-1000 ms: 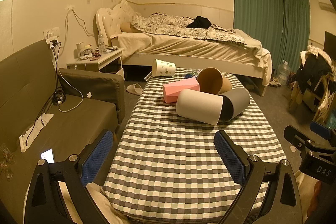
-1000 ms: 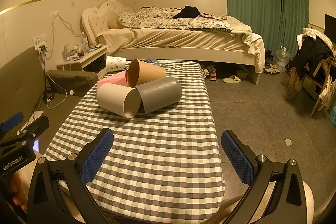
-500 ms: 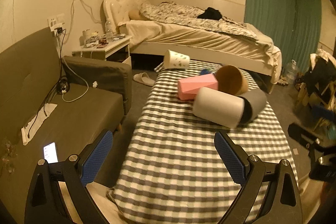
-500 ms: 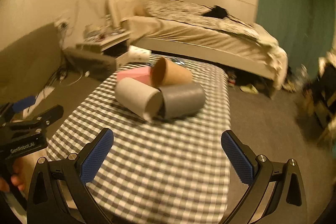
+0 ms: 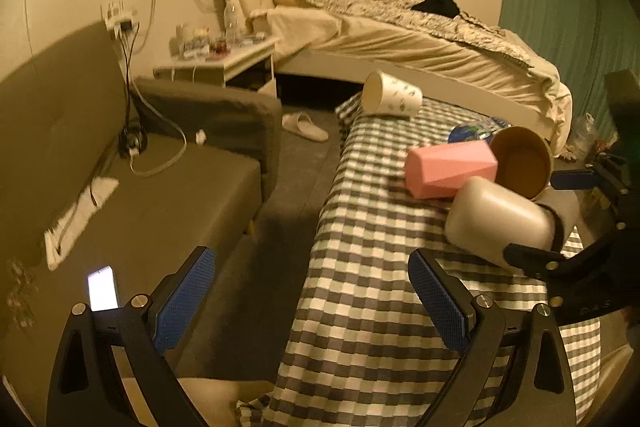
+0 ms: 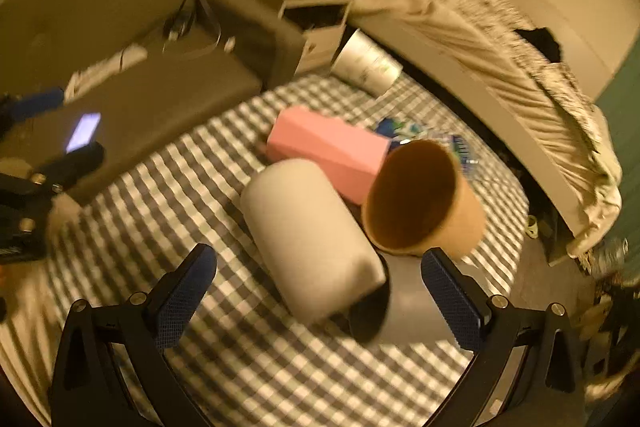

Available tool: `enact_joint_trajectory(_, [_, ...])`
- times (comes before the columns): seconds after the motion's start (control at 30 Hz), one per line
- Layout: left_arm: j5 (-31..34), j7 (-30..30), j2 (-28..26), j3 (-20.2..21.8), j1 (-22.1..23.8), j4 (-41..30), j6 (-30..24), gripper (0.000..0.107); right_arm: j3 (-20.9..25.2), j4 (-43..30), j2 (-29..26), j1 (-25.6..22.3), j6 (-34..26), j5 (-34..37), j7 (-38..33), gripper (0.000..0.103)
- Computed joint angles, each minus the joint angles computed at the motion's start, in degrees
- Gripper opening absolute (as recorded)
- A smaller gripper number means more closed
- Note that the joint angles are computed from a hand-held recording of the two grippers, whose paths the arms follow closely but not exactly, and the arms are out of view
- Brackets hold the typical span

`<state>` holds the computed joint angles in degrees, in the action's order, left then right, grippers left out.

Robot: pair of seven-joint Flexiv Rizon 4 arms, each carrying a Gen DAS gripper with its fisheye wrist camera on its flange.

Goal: Flip cup upside down
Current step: 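Grasp the white cup lying on its side with the right tool, then lift the white cup with the right tool and carry it toward the left tool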

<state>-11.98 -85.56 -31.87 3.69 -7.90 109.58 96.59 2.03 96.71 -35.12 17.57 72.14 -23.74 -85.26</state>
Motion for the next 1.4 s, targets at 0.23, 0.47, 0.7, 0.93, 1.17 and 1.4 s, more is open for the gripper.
enact_joint_trajectory(0.23, [-1.01,1.07,-0.90,-5.67,5.45,-0.86,-2.16,0.100,-0.95,-6.16,-5.65,1.51,-5.41,-2.44,-4.16,0.097])
enact_joint_trajectory(0.47, [-1.40,1.39,-1.34,-6.39,6.12,-1.19,-2.17,0.100,-3.81,-7.98,-7.83,4.16,-8.15,-5.15,-2.27,0.083])
enact_joint_trajectory(0.7, [-1.18,0.97,-0.06,-8.09,8.01,1.39,1.66,0.100,-5.44,-2.35,-2.52,6.01,-5.22,-7.74,4.47,0.080])
enact_joint_trajectory(0.93, [1.45,1.11,3.65,-10.69,10.61,6.77,6.24,0.100,-2.09,7.63,9.16,5.23,-7.64,-5.28,16.54,0.079])
enact_joint_trajectory(1.17, [5.86,0.14,7.54,-18.37,17.34,13.39,8.29,0.100,3.83,15.88,16.28,2.17,-10.86,5.89,30.91,0.077])
enact_joint_trajectory(1.4, [9.82,0.25,7.98,-23.97,21.76,14.90,6.76,0.100,2.78,20.20,16.19,2.17,-6.37,5.37,43.74,0.073])
